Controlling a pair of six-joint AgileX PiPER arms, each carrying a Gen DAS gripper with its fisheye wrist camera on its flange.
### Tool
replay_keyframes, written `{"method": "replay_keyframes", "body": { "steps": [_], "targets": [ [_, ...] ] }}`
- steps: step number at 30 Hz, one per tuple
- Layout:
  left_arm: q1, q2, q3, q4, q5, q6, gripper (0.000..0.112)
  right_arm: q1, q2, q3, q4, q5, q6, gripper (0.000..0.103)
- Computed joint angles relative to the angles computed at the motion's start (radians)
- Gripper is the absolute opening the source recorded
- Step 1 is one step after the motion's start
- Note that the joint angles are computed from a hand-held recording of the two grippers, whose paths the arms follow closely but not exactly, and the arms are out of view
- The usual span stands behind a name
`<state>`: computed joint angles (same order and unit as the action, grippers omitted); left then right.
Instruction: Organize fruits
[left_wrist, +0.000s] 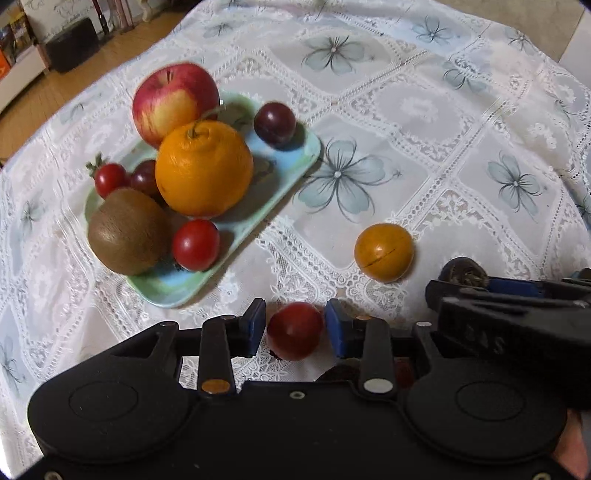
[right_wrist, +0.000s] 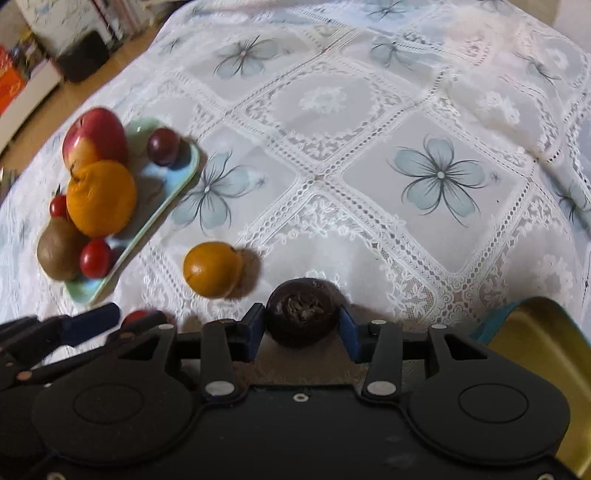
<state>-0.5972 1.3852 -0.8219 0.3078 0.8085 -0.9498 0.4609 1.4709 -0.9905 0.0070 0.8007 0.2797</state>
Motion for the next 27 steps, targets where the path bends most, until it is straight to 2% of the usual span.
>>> {"method": "replay_keyframes", "body": {
  "steps": [6, 9, 15, 20, 27],
  "targets": [
    [0.024, -0.019, 0.035, -0.009, -0.06, -0.021, 0.044, 0.015, -0.027, 0.025, -0.016, -0.024, -0.065, 0.045],
    [0.022, -0.03, 0.044, -0.003, -0.068, -0.042, 0.04, 0.009, -0.041, 0.03, -0.021, -0.024, -0.075, 0.045],
    [0.003, -0.088, 0.057, -0.03, -0.081, -0.039, 0.04, -0.046, -0.072, 0.038, 0.034, -0.005, -0.146, 0.045],
    [-0.067, -0.124, 0.053, 0.032, -0.037, -0.113, 0.04, -0.103, -0.09, 0.029, 0.115, 0.023, -0.203, 0.045],
    [-0.197, -0.199, 0.043, 0.092, 0.042, -0.207, 0.04, -0.094, -0.124, 0.017, 0.086, 0.063, -0.158, 0.045]
  ]
}}
